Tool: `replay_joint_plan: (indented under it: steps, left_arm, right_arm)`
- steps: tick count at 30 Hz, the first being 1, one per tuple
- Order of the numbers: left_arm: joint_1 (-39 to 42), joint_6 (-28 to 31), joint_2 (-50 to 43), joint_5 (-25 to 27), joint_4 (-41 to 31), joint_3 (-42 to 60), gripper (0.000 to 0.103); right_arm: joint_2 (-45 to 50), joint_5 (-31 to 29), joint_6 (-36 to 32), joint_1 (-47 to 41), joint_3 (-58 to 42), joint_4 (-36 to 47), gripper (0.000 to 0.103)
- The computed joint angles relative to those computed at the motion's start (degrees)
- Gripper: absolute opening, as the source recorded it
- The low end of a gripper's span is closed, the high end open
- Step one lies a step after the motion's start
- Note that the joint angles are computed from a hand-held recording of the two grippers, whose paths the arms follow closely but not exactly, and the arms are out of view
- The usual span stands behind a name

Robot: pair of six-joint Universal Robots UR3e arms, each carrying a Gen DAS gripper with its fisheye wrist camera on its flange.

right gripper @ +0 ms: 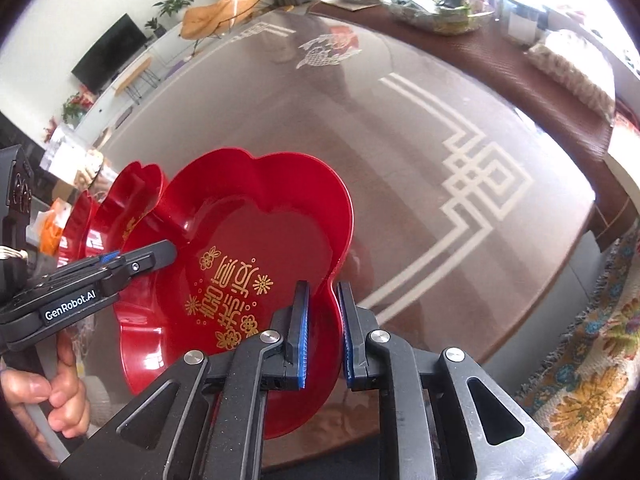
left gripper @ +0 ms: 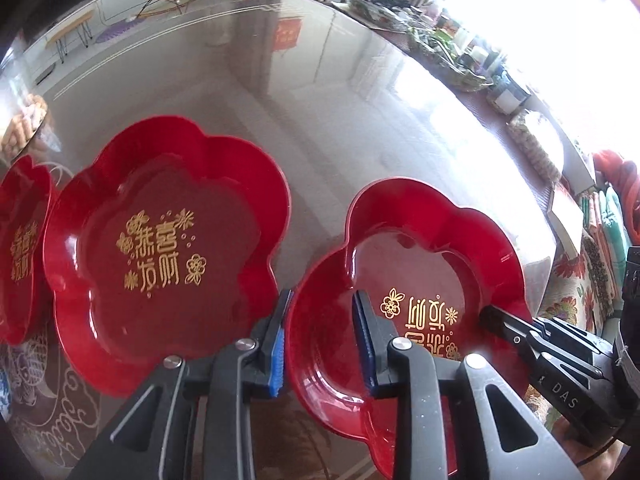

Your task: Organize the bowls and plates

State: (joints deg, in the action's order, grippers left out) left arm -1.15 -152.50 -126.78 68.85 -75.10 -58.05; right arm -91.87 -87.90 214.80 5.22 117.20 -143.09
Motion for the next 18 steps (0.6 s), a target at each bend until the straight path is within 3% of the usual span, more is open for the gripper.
replay_joint_plan:
  steps: [6, 12, 18]
  left_arm:
    - [5.3, 1.5, 3.2, 0.4, 1.7, -5.4, 0.027]
    - [1.7, -0.8, 7.5, -1.2, 6.4, -11.6, 0.027]
    - [-4.5, -6.6, 4.2, 0.4, 13.3, -13.5, 0.028]
  right_arm:
    - [9.0, 1.7, 0.1, 4.6, -7.6, -2.4, 0.017]
    - [2.7, -0.9, -1.4, 3.1, -4.6, 0.5, 0.017]
    - [-2.2, 0.2, -9.2, -5.4, 0.5, 3.6, 0.017]
